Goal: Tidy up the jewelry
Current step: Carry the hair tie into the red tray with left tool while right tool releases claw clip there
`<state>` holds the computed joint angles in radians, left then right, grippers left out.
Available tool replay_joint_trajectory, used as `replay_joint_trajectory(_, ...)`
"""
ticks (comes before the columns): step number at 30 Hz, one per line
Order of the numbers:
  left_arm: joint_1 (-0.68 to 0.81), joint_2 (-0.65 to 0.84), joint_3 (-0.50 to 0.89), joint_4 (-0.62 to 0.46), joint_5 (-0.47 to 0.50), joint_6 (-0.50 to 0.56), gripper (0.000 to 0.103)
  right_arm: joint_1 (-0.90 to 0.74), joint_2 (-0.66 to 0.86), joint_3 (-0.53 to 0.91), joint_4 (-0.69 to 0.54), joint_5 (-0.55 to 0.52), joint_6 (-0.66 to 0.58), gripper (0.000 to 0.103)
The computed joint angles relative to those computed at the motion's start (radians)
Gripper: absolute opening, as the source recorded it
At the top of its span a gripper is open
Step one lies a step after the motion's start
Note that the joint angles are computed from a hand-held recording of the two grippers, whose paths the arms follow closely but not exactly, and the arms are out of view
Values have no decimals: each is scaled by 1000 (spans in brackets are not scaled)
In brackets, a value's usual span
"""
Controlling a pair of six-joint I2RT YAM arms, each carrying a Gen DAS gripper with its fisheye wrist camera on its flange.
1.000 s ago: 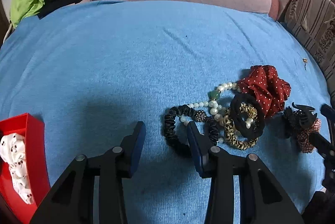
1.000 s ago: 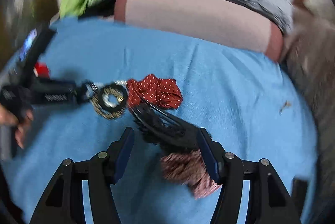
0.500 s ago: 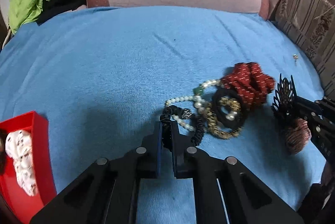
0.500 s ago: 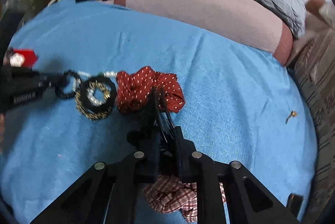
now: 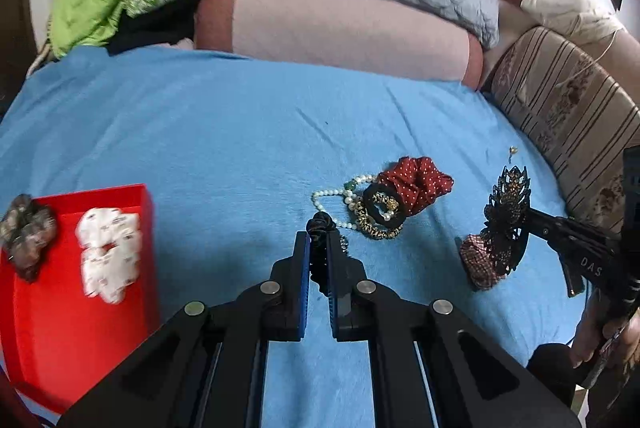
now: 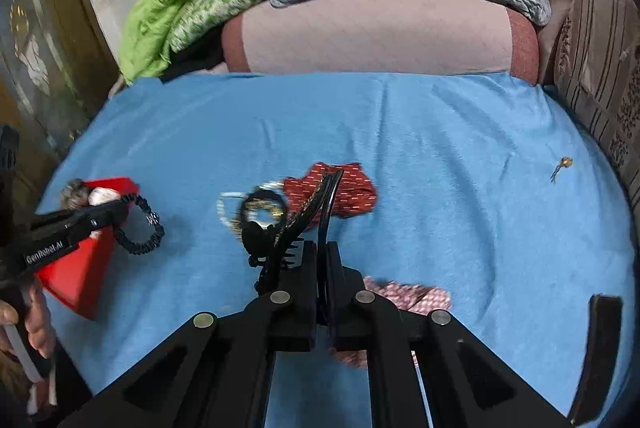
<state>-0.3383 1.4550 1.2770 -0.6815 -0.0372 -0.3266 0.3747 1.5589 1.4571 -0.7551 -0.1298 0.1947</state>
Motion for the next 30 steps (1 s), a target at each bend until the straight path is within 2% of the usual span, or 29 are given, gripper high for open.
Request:
replay_joint_trajectory(3,34,-95,-55,-17,18,-9,7,17,-23,6,-1,-73,61,5)
replay_joint_trajectory(9,140,-244,-146,-58,23,20,7,122,-7,26,11,-127,164,5)
replay_joint_trajectory(16,438,-368,-225,-119,121,148,7,309,96,118,23,-97,236,5)
replay_joint_trajectory(21,683,-387,-268,-138,180,277,7,426,224,269,3,-98,277,5)
replay_joint_trajectory(30,924,-374,-356,-103,205,426,7,534,516,593,-42,-207,400,5)
